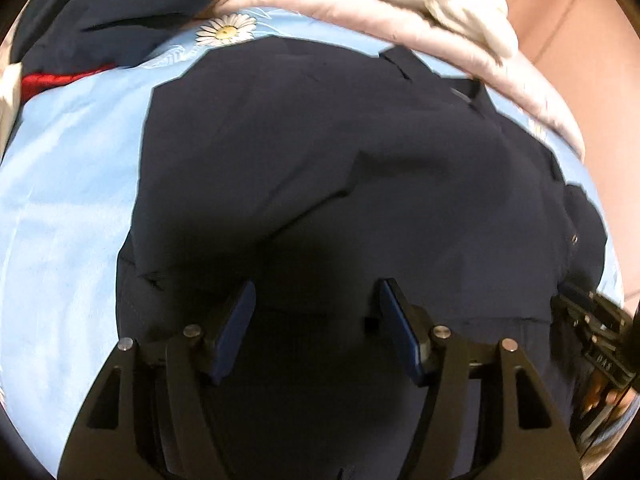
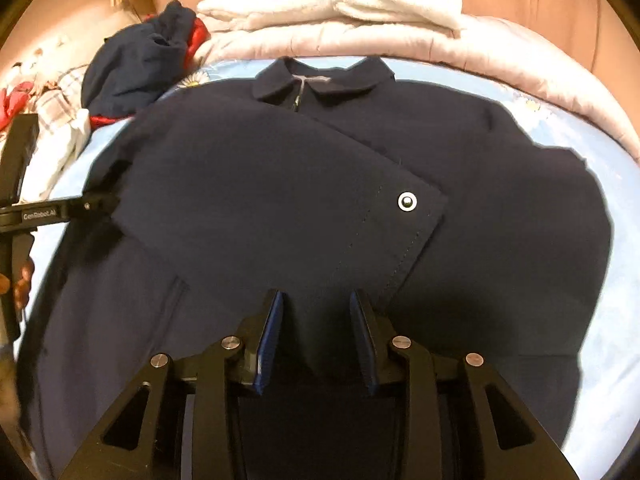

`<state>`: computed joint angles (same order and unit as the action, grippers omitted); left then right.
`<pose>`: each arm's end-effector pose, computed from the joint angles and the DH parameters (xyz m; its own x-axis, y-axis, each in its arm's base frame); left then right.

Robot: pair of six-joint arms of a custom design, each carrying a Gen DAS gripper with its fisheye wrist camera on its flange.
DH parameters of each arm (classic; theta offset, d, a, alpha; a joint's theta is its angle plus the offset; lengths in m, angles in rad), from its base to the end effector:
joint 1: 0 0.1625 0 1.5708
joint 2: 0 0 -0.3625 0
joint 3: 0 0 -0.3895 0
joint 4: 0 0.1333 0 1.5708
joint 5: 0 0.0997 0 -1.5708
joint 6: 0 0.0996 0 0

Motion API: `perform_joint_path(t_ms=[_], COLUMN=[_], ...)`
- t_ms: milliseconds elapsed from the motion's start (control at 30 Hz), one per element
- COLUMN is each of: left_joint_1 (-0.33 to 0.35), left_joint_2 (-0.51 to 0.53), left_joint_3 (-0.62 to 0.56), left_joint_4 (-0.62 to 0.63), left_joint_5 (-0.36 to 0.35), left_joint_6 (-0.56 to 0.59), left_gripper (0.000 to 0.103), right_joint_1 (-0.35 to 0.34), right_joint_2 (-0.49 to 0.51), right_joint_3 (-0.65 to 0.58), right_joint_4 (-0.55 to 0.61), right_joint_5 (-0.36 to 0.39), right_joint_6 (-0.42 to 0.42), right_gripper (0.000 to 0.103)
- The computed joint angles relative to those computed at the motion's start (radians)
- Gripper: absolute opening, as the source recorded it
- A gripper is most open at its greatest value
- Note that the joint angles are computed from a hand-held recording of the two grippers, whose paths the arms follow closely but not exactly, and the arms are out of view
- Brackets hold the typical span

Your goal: Fold large clothes

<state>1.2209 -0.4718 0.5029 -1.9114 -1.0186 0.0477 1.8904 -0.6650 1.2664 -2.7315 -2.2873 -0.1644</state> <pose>-0.1112 -0.8461 0.2647 -0.8380 0.1843 -0.5136 0.3669 0.8870 -0.2804 0.2941 -0.6724 0.1550 -0.7707 -0.0391 0.6360 -0.3978 0.8092 -0.4323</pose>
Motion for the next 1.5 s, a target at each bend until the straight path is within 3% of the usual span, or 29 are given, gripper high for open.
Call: perform_joint_path(t_ms=[67,133,167,300,433,700,767,833,900,967,1100,1233,1500], left_joint_1=[0.005,0.003,0.000,-0.017,-0.008,0.059,0.091,0.123,0.136,0.134,0.132,0.127,0.137], left_joint_2=[-0.058,-0.170,-0.218,-0.477,-0.716,-1.030,-1.056,-1.060,-1.055,-1.043,-1.002,-0.974,-0.907], left_joint_3=[0.060,0.214,0.280,0.614,0.864,1.168,1.206,1.236,1.250,1.255,1.220,1.195,1.109], left_joint_4=[0.003,-0.052,-0.074,-0.200,-0.221,-0.206,-0.229,-0.275,-0.304,-0.338,-0.340,-0.331,-0.262], left_joint_5=[-0.068,-0.109,-0.114,-0.119,-0.166,-0.315,-0.397,-0.462,-0.486,-0.492,-0.519,-0.509,-0.543], left_joint_6=[-0.057,-0.082,-0.084,-0.080,-0.125,-0.226,-0.252,-0.289,-0.307,-0.315,-0.304,-0.292,-0.261], left_gripper=[0.065,0.072,0.078,0.085,0.093,0.096,0.096,0.096,0.096,0.096,0.096,0.096,0.097], right_joint_1=[0.007,0.014,0.022,0.055,0.088,0.105,0.101,0.078,0.045,0.024,0.009,0.003,0.014], right_joint_2=[-0.010,-0.050,-0.084,-0.248,-0.398,-0.682,-0.730,-0.778,-0.794,-0.795,-0.755,-0.781,-0.768], right_joint_3=[-0.002,0.033,0.077,0.302,0.513,0.824,0.872,0.930,0.977,0.997,0.993,1.040,1.017], right_joint_4=[0.030,0.057,0.040,-0.055,-0.138,-0.153,-0.156,-0.193,-0.256,-0.286,-0.296,-0.349,-0.322], right_joint_5=[-0.008,0.021,0.042,0.088,0.070,-0.003,0.014,0.095,0.195,0.246,0.244,0.265,0.262], right_joint_6=[0.054,0.109,0.121,0.162,0.238,0.487,0.531,0.558,0.558,0.552,0.579,0.571,0.552], right_gripper=[0.034,0.035,0.039,0.058,0.062,0.068,0.068,0.068,0.068,0.068,0.068,0.068,0.070])
